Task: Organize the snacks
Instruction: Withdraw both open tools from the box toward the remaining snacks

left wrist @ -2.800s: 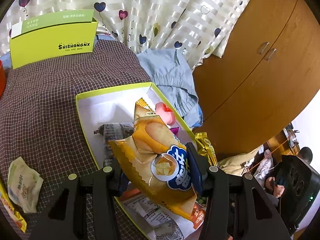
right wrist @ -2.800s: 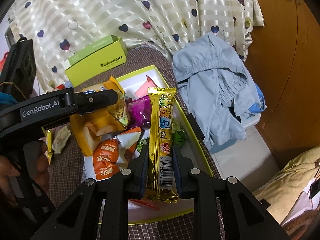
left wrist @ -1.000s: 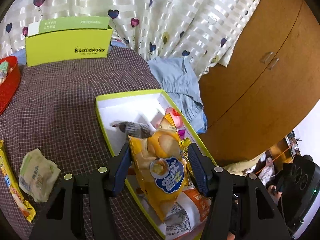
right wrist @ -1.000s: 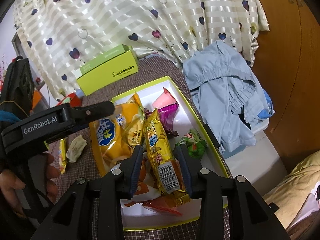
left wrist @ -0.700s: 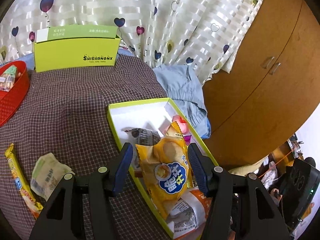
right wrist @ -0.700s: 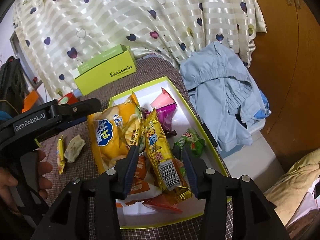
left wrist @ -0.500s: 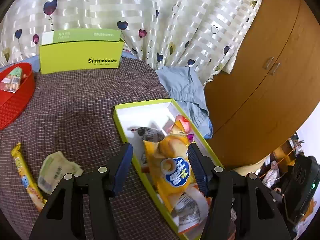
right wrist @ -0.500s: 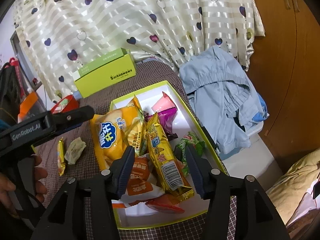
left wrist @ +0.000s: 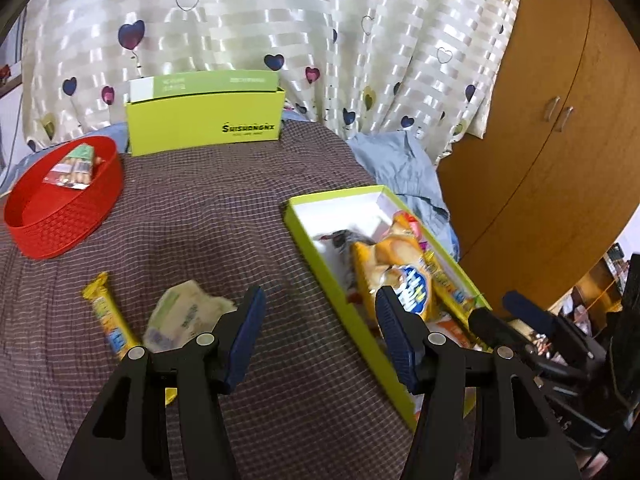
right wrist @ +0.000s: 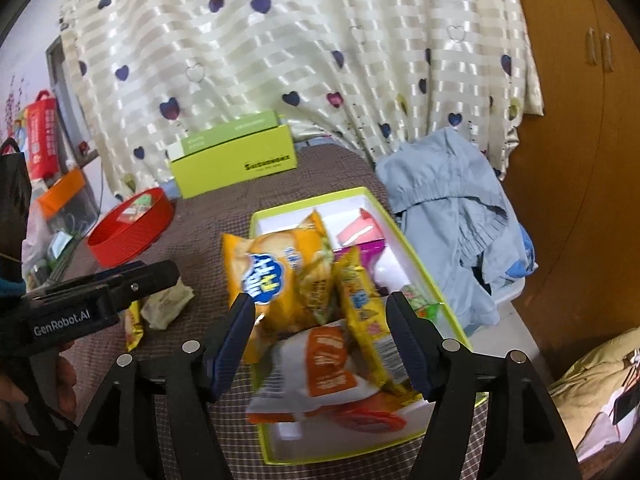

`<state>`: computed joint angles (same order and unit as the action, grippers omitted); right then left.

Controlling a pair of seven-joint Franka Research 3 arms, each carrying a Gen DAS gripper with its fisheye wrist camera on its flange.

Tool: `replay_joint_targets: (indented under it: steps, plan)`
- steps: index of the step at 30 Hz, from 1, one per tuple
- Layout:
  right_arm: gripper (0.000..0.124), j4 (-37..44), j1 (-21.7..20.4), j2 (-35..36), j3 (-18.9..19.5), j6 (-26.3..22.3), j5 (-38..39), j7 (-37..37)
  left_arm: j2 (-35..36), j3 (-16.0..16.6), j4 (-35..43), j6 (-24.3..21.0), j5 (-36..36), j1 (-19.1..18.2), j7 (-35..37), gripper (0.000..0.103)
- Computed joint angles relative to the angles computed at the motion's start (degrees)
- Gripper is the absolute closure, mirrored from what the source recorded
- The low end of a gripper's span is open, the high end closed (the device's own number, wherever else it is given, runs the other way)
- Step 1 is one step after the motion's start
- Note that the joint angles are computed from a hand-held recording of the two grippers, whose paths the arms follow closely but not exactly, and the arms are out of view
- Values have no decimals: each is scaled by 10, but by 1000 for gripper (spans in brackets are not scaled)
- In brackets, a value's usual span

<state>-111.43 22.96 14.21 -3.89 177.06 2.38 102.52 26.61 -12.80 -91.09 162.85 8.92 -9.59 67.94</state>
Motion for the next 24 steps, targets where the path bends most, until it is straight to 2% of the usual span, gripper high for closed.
replay_joint_targets:
  steps: [7, 16, 24]
  plan:
    - [55, 17, 22, 8, -9, -5, -17, 14, -35, 21, -56, 15, 17, -1, -34, 45]
    - [55, 56, 10, 34, 38, -25, 7, -43, -67, 28, -112, 29, 25, 17, -65, 45]
    - [55, 112, 19, 70, 51, -70, 25, -72, -88, 17, -155, 49, -2, 54, -59, 45]
